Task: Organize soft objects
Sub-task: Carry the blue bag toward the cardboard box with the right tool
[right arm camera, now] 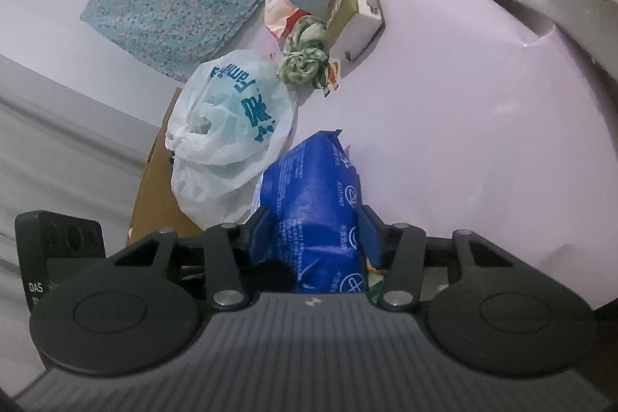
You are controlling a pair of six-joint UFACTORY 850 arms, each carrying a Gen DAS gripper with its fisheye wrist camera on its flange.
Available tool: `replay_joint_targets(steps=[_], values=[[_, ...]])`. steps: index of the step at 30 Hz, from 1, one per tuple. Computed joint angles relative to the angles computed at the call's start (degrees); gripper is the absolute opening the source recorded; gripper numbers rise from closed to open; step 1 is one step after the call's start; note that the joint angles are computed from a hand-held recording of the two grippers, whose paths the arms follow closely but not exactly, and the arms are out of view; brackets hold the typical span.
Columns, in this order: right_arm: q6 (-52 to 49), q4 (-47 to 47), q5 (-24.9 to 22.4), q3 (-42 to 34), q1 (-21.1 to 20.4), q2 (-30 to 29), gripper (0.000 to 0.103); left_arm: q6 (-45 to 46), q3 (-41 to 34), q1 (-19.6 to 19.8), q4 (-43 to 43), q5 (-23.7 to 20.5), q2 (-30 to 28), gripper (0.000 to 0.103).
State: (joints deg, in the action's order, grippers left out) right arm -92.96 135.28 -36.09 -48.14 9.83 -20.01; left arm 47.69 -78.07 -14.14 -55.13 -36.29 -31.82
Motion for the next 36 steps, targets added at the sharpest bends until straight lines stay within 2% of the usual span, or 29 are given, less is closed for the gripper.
replay_joint_targets(steps=[5, 16, 25, 30, 36], values=[[-1.0, 1.0, -0.4, 0.9, 0.2, 1.0, 0.043, 1.1, 1.1, -0.4, 0.4, 1.8, 1.4, 0.07], [-2.5, 3.4, -1.7, 3.2, 0.5, 3.6, 0.042, 4.9, 4.4, -0.6, -2.5, 3.5, 5.1, 0.067], [-5.9, 5.4, -0.1, 4.4, 2.1, 8.1, 0.042, 10.5, 8.2, 0.3, -8.2, 4.5, 10.2, 0.067], [-9.0, 6.2, 1.1, 2.7, 4.1, 10.0, 0.042, 13.5, 10.5, 1.9, -12.1, 5.7, 14.2, 0.066], [-7.9, 0.9, 2.3, -4.3, 7.0, 8.7, 0.042, 17.4, 13.1, 5.7, -16.8, 7.7, 19.6, 0.066]])
